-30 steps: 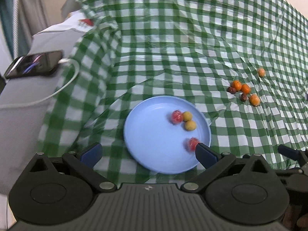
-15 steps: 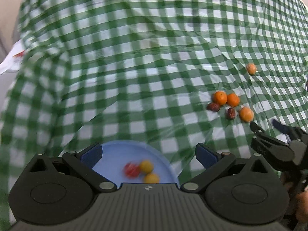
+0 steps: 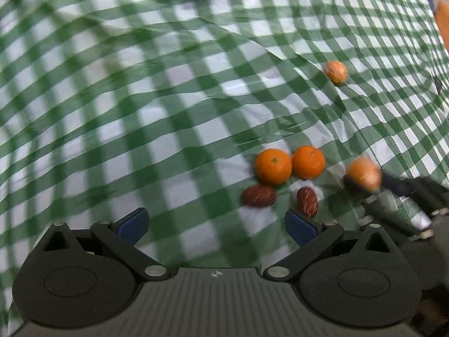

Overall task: Organize fruits
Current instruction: 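Grasp a wrapped orange with the right tool while the left tool grasps a date, then carry the wrapped orange and the date in both tools over the plate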

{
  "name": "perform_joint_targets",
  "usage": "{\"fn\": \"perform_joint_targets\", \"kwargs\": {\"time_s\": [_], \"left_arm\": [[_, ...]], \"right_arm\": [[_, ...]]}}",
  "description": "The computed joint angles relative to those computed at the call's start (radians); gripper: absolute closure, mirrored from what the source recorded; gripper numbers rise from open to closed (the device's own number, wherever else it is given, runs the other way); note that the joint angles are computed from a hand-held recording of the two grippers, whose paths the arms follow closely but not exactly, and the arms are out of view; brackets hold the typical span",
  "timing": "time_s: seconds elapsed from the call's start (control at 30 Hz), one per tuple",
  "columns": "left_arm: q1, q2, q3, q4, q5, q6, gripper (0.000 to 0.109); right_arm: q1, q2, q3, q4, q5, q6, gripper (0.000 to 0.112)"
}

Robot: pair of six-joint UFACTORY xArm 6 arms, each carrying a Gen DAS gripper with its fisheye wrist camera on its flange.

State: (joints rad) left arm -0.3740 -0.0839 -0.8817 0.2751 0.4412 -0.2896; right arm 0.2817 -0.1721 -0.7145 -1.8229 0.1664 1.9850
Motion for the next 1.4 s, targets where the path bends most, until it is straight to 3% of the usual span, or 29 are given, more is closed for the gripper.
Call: {"fn": "perform_joint_targets", "kwargs": {"time_s": [0.07,0.2,0.27,0.3,0.33,0.37,0.57,0.73,0.87,1.03,1.2,1.3,1.4], "left_arm": [[-0.007,0.056,-0.035,-0.022,-0.01,0.042,0.006],[-0.018,0.13,-0.078,-0.026,-0.04,0.086,0.008],[-0.024,0.151,-0.091,-0.09,-0.04,0.164,0.033],[-0.025,0.152,-0.09,-0.15,-0.045,0.215,0.037],[-0.026,0.143,-0.081,-0.197,-0.061,0.253,0.062],[-0.028,0.133,-0.073,-0.231,-0.065,0.291,0.074],[-0.017,-0.019,0.033,-0.13,-0.054,0.181,0.074],[0.017,-0.29,0.157,-0.071,0.099,0.074,0.074],[0.037,-0.538,0.239,-0.022,0.268,0.03,0.074],[0.056,-0.85,0.325,-0.012,0.479,0.01,0.074],[0.049,-1.076,0.363,-0.024,0.694,-0.007,0.074],[0.049,-1.201,0.381,-0.047,0.79,-0.02,0.074],[0.034,-1.307,0.393,-0.05,0.867,-0.045,0.074]], "right_arm": [[-0.034,-0.009,0.014,0.019,-0.003,0.04,0.079],[-0.062,0.011,0.018,0.103,-0.024,-0.012,0.079],[-0.06,0.021,0.005,0.067,-0.028,0.02,0.079],[-0.06,0.024,0.001,0.047,-0.03,0.038,0.079],[-0.065,0.04,-0.013,0.028,-0.033,0.056,0.079],[-0.061,0.041,-0.012,0.032,-0.027,0.055,0.079],[-0.041,0.009,0.012,0.025,0.022,0.091,0.079],[-0.006,-0.051,0.059,0.096,0.122,0.035,0.079],[0.039,-0.147,0.114,0.295,0.191,-0.162,0.079],[0.153,-0.387,0.211,0.57,0.221,-0.443,0.079],[0.416,-0.61,0.28,0.942,0.331,-0.756,0.079],[0.588,-0.668,0.262,1.05,0.409,-0.803,0.079],[0.711,-0.678,0.227,1.172,0.428,-0.84,0.079]]}}
